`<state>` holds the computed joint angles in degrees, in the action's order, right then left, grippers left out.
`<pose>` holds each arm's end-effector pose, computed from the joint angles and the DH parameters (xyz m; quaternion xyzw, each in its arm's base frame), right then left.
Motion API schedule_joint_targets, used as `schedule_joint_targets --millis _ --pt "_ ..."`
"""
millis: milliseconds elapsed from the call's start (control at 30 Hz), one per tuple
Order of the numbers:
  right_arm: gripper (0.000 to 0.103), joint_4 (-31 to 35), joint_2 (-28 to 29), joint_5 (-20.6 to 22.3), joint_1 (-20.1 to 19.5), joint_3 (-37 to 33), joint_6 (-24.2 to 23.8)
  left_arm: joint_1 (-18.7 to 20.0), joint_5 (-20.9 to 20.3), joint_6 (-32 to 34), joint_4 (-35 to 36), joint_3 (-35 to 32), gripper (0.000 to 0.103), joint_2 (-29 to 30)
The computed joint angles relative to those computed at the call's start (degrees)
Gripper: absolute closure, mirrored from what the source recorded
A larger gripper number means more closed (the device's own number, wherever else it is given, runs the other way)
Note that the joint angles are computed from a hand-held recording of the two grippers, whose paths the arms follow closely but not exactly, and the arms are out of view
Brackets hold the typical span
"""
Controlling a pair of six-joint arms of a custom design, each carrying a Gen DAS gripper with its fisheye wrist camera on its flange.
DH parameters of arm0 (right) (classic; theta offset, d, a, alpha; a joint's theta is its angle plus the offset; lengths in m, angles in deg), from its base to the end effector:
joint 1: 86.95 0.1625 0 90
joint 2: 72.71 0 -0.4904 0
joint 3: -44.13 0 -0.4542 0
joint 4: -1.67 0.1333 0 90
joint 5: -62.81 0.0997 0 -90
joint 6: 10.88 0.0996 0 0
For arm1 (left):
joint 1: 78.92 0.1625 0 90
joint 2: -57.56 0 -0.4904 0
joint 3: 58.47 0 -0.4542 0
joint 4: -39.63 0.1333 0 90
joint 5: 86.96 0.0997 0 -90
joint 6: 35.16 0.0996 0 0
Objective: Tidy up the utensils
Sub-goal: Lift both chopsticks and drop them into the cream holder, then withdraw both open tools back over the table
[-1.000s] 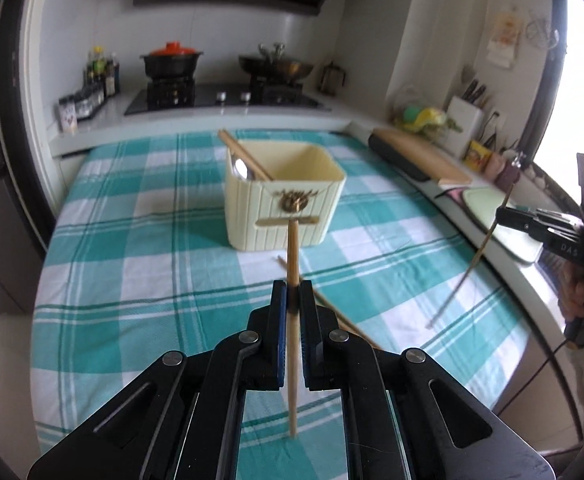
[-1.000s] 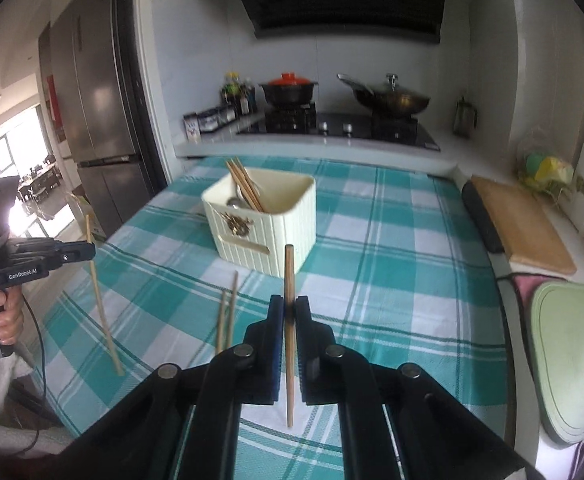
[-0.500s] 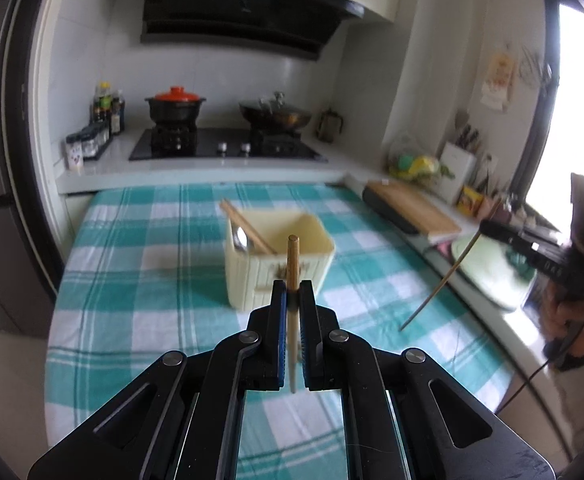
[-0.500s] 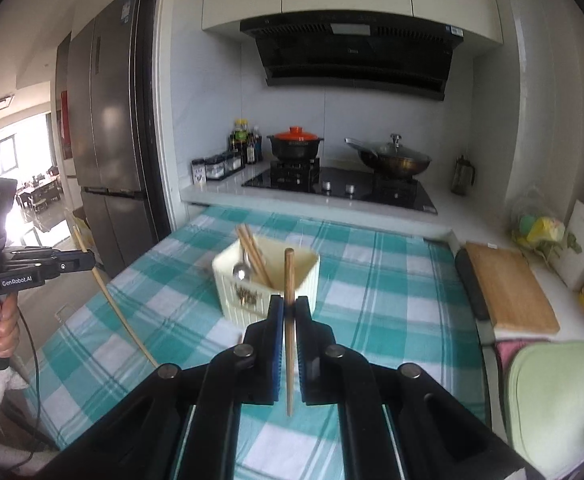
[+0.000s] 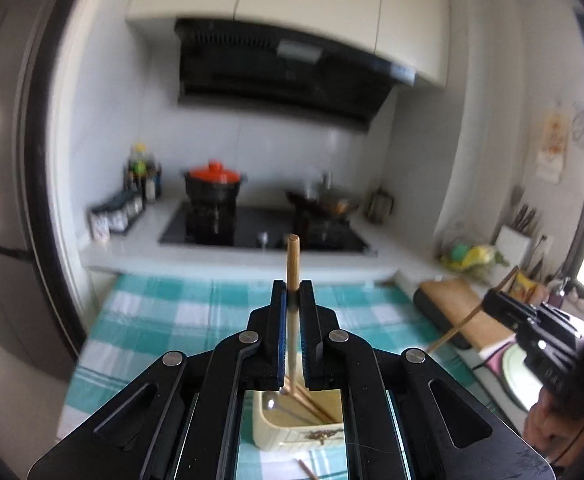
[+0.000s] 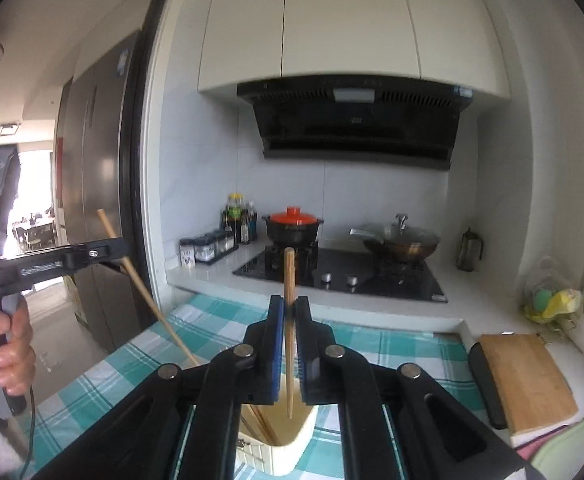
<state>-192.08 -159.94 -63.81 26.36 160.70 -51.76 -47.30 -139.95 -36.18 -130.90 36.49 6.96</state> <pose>0.2750 -0.4515 0.5043 0.2408 -0.7415 0.5291 0.3350 -0.5488 -0.5648 0.2185 0.3462 0.8381 -0.4052 0.1162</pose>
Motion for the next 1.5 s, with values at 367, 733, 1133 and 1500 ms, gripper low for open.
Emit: schedule_joint_targets --millis 367,733,1133,1500 --pt "0.095 24.22 5.56 -3.94 -8.26 -6.22 12.34 5.75 -6.18 -12.6 23.67 -7.41 0.098 5.86" --pt "0.067 23.81 -2.44 0.42 -7.14 -0.79 17.91 4.37 -5.02 -15.17 28.8 0.85 0.027 -2.31" --pt "0.062 22.17 -27.16 -9.81 -16.55 31.83 13.7 -0.97 -9.07 -30.72 23.38 29.47 0.017 -12.65" --pt "0.062 11.17 -34.06 -9.79 -14.39 39.1 16.41 -5.28 -3.62 -37.31 17.64 26.38 0.017 -2.45"
